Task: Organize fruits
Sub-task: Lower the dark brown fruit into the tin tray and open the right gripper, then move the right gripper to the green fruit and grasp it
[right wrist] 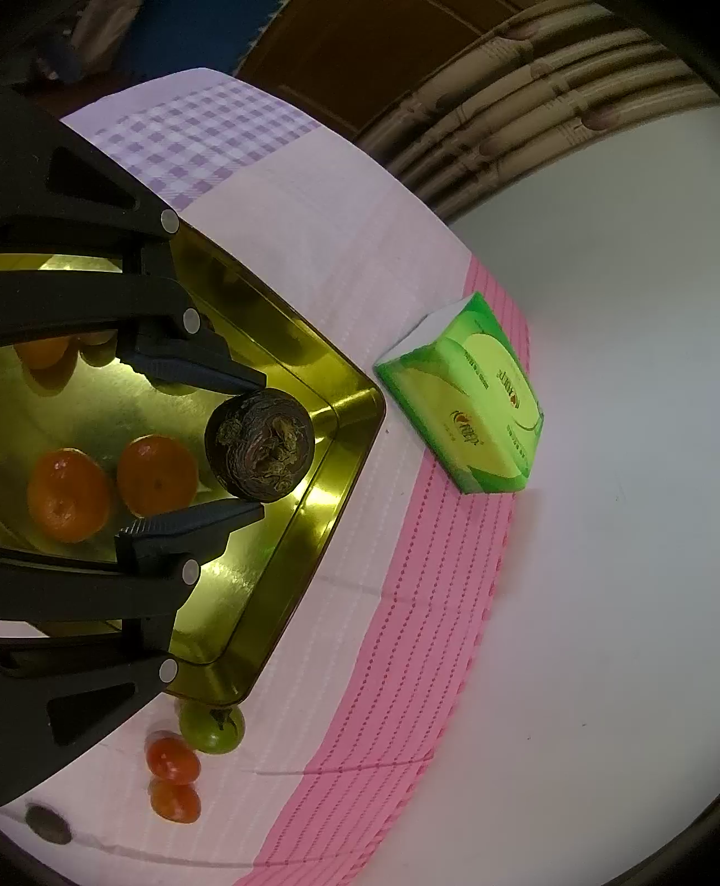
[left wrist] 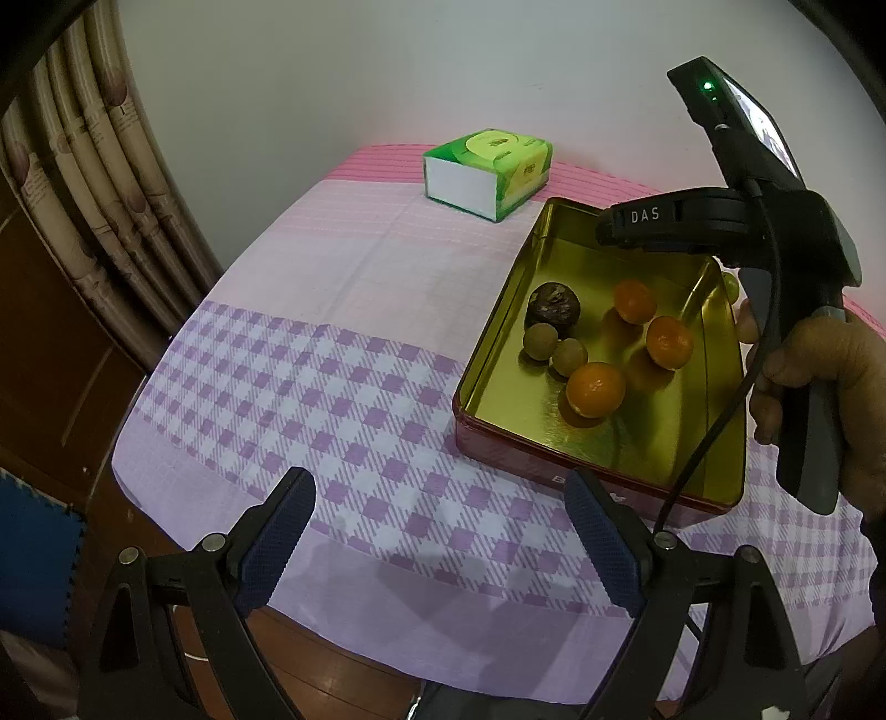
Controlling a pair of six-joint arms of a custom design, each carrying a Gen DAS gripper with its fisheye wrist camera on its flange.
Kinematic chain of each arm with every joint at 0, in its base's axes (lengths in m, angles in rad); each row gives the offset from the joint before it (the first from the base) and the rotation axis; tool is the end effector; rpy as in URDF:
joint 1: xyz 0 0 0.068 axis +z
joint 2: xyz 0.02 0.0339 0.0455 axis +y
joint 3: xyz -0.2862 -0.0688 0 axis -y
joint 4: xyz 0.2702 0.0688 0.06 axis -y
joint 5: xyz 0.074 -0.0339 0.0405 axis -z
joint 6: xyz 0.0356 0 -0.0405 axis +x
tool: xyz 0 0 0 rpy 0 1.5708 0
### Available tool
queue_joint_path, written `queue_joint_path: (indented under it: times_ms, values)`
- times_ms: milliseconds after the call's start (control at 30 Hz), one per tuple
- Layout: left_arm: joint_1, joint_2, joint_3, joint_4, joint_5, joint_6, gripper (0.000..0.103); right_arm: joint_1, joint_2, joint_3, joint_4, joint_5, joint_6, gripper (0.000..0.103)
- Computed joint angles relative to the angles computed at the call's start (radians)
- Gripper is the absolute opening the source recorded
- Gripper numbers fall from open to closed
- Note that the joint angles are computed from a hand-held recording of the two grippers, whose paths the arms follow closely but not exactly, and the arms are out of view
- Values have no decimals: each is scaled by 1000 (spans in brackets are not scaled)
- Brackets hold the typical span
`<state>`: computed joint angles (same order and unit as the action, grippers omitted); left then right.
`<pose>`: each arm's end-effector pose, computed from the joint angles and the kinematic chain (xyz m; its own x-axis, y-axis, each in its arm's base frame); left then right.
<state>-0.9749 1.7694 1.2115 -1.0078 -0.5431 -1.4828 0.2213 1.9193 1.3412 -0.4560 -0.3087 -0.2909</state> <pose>0.2049 -0.2694 0.1975 -0.7537 -0.4081 -0.5152 -0.4969 0.8669 0.0403 0.4191 0.1054 0.1924 -0.6998 -0.4375 -0.5647 -0.5860 0.8037 0.1035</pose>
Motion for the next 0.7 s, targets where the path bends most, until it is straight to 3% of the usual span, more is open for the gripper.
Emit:
queue_joint_path:
  times_ms: [233,700]
  values:
    - [0,-3,-4,0,-1,3,89,-6,2,4,3,-12,12,40]
    - [-4,8,9,-13,-9,4,89,-84,-64,-42,51,-183,19,41]
